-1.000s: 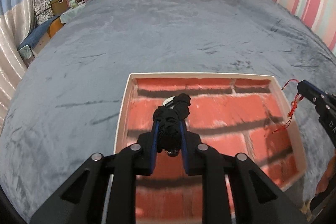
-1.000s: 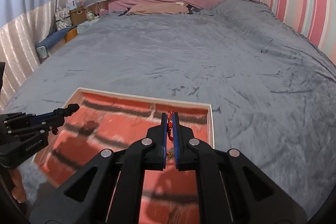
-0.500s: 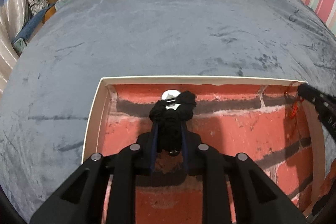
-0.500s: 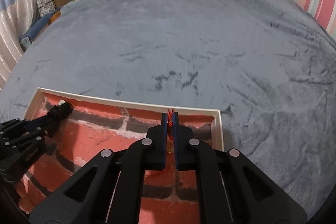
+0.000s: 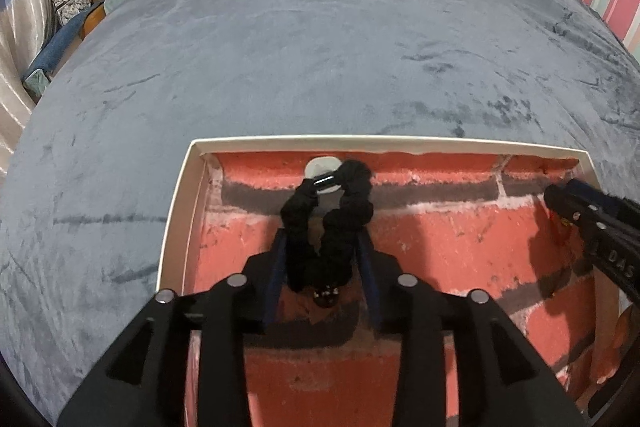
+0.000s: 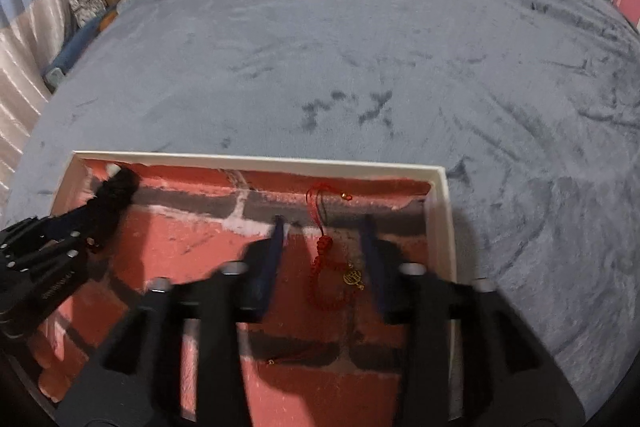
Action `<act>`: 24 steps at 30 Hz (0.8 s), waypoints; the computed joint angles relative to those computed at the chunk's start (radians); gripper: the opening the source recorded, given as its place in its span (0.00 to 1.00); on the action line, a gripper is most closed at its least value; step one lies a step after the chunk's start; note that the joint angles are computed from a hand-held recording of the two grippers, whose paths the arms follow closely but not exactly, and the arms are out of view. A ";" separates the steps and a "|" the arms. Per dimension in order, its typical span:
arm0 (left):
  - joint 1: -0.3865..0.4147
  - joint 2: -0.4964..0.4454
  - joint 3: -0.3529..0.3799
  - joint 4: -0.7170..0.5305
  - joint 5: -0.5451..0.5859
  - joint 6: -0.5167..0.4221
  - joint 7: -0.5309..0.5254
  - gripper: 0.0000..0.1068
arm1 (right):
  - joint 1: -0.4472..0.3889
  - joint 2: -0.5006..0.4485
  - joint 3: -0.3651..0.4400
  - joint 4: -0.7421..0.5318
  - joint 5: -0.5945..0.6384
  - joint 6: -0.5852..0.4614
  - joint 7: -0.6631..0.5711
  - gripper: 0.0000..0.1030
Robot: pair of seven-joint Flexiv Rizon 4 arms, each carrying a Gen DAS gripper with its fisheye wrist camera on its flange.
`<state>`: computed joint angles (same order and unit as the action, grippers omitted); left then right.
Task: Organize jewelry
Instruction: 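Lift both tools away from the tray back toward the jewelry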
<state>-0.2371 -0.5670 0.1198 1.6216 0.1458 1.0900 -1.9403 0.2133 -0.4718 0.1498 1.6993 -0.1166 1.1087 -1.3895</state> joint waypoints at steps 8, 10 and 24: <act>-0.013 0.163 0.010 0.148 0.031 0.121 -0.041 0.64 | -0.041 0.163 0.009 0.120 0.033 0.063 -0.044 0.80; -0.003 0.234 0.000 0.212 0.031 0.162 -0.037 0.64 | -0.049 0.226 0.007 0.175 0.032 0.095 -0.051 0.88; -0.025 0.703 -0.026 0.500 0.418 0.172 -0.314 0.83 | -0.154 0.622 0.016 0.577 -0.270 0.339 0.192 0.96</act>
